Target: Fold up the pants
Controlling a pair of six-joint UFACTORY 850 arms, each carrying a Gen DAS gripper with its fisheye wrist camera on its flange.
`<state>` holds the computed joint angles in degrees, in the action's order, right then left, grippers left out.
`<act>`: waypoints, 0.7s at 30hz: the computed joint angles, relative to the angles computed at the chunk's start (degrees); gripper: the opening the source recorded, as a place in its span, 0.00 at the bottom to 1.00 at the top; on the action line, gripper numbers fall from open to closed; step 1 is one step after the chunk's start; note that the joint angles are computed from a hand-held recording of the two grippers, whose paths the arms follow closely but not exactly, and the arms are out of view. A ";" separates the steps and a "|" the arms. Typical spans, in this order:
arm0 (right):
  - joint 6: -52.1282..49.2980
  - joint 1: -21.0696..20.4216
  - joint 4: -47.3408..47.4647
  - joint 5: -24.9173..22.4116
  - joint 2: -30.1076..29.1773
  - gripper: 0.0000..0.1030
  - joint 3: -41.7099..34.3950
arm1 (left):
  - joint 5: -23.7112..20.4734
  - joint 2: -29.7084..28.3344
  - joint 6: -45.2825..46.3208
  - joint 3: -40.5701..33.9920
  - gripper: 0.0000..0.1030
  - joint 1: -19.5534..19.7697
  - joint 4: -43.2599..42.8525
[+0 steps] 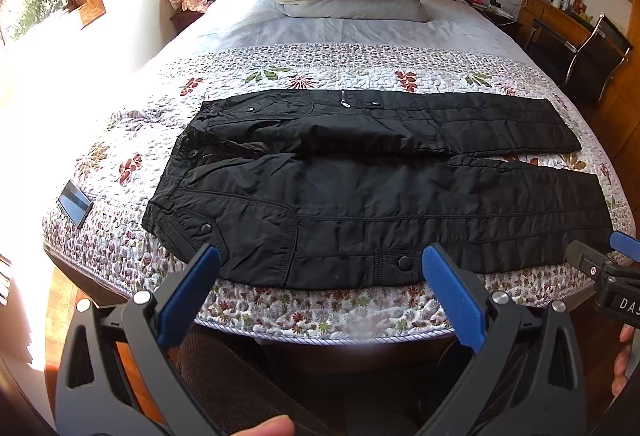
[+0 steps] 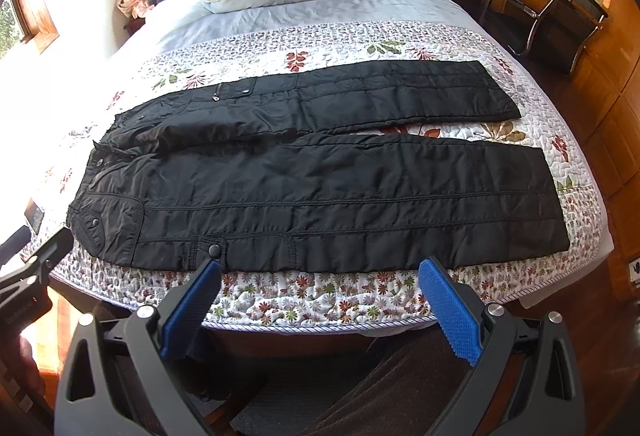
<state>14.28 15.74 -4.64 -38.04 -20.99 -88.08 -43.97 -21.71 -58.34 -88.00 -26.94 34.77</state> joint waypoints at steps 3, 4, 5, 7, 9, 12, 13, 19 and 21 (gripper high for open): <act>0.12 -0.08 -0.11 0.03 0.04 0.97 0.02 | -0.03 -0.01 0.05 0.01 0.98 0.00 0.02; 0.03 -0.11 0.07 0.00 -0.01 0.97 -0.03 | -0.04 0.00 0.16 0.03 0.98 0.04 0.02; 0.02 -0.13 0.12 -0.03 -0.03 0.97 -0.05 | 0.00 0.03 0.02 0.06 0.98 0.01 0.08; 0.01 -0.13 0.01 -0.05 -0.08 0.97 -0.06 | 0.18 0.12 0.01 0.21 0.98 0.05 0.17; -0.03 -0.10 0.00 -0.02 -0.08 0.97 0.00 | 0.22 0.21 0.00 0.36 0.98 0.07 0.35; -0.19 -0.08 0.09 0.02 -0.05 0.97 0.08 | 0.43 0.39 0.03 0.68 0.98 0.16 0.50; -0.16 -0.07 0.02 0.00 -0.07 0.97 0.08 | 0.26 0.29 -0.05 0.50 0.98 0.05 0.50; 0.03 -0.03 -0.09 0.04 -0.09 0.97 0.11 | 0.17 0.26 -0.12 0.45 0.98 -0.04 0.52; -0.14 -0.08 0.11 0.08 -0.11 0.97 0.13 | 0.08 0.20 -0.03 0.37 0.98 -0.08 0.49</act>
